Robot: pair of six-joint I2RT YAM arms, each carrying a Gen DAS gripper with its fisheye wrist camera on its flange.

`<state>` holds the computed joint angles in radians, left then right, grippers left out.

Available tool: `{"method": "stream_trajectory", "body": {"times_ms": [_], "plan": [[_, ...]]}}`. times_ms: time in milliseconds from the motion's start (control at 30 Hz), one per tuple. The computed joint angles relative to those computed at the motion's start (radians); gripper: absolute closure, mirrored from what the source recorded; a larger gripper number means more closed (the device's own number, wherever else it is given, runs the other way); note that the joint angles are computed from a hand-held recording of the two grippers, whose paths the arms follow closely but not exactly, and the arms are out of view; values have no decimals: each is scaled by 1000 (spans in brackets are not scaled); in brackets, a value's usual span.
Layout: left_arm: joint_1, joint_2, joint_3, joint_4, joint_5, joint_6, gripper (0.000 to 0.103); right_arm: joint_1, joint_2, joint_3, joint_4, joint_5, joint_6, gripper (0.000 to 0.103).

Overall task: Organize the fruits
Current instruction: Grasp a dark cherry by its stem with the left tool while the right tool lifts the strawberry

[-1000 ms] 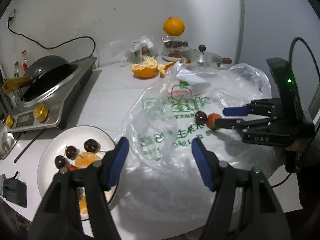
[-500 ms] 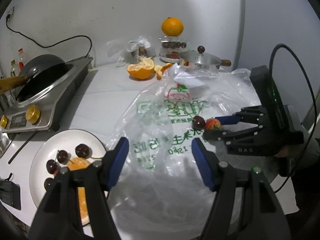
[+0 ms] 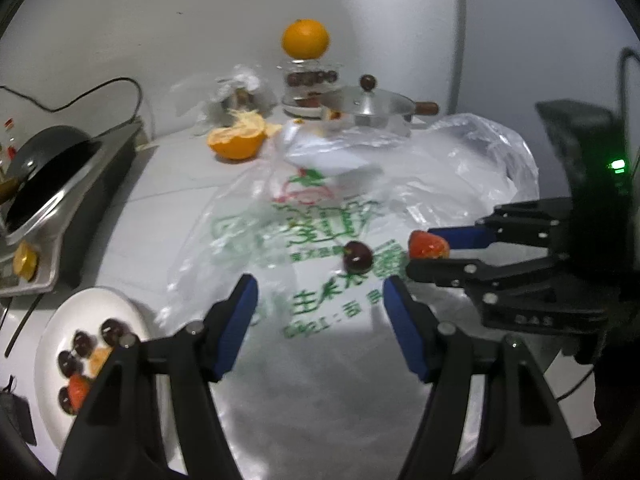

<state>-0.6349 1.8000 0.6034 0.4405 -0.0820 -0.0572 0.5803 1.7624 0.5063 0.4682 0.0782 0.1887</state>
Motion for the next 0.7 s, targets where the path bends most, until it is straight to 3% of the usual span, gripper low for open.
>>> {"method": "stream_trajectory", "body": {"times_ms": [200, 633, 700], "plan": [[-35, 109, 125, -48, 7, -13, 36, -37, -85, -83, 40, -26, -3, 68], [-77, 311, 369, -181, -30, -38, 38, -156, -111, -170, 114, -107, -18, 68], [-78, 325, 387, -187, -26, -33, 44, -163, -113, -175, 118, -114, -22, 68]]}}
